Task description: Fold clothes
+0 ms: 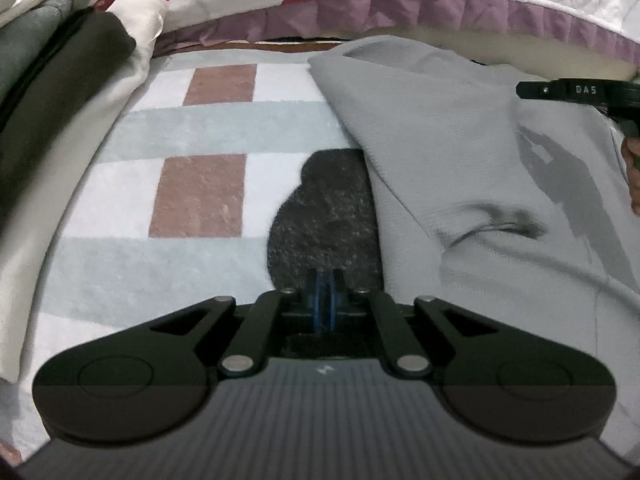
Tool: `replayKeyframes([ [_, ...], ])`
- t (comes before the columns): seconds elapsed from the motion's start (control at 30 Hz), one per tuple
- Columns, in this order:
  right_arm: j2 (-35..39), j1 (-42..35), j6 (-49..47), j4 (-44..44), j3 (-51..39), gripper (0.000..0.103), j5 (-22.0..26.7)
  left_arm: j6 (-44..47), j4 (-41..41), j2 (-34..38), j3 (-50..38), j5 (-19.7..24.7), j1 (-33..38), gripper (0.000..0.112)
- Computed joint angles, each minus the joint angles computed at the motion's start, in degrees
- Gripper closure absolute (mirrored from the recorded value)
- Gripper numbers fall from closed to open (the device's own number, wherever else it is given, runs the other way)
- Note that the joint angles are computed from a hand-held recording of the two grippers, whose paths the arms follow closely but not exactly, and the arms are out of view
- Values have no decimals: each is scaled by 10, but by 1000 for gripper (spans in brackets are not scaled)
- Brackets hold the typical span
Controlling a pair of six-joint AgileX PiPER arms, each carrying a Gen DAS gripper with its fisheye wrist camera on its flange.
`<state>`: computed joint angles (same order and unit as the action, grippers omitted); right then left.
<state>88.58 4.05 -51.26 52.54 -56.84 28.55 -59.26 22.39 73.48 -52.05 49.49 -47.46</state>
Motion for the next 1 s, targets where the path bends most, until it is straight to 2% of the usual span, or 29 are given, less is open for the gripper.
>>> replayKeyframes([
  [0.03, -6, -10, -14, 28, 12, 80, 8, -3, -4, -7, 5, -17, 1, 103],
  [0.07, -16, -27, -51, 78, 35, 66, 22, -4, -10, -16, 13, -40, 4, 96],
  [0.1, -28, -34, -68, 105, 56, 61, 23, -1, -17, -23, 21, -67, 6, 86],
  [0.17, -50, -38, -68, 135, 96, 59, 18, 4, -4, -16, 21, -96, -10, 74],
  [0.2, -60, -42, -76, 140, 108, 59, 32, 6, 7, -9, 18, -105, -20, 69],
  [0.37, -112, -66, -107, 151, 163, 59, 106, 2, 104, 77, -30, -51, -94, 65],
  [0.43, -124, -54, -95, 126, 166, 59, 115, -4, 127, 108, -44, -32, -105, 65],
  [0.5, -128, -37, -87, 105, 166, 59, 114, -45, 165, 124, -52, -7, -109, 55],
  [0.57, -125, -21, -84, 99, 169, 59, 104, -61, 187, 125, -50, 5, -105, 55],
  [0.63, -111, -15, -100, 112, 167, 59, 110, -57, 190, 120, -47, 29, -102, 61],
  [0.67, -106, -11, -107, 111, 165, 59, 115, -54, 190, 117, -45, 38, -100, 68],
  [0.73, -106, 2, -102, 92, 163, 59, 114, -55, 187, 105, -39, 50, -95, 69],
  [0.8, -107, 16, -95, 71, 162, 59, 112, -49, 170, 91, -30, 35, -76, 67],
  [0.9, -117, 43, -73, 24, 170, 59, 81, -26, 122, 77, -21, 3, -50, 68],
  [1.0, -130, 32, -81, 27, 184, 59, 83, -21, 130, 91, -32, 20, -60, 66],
])
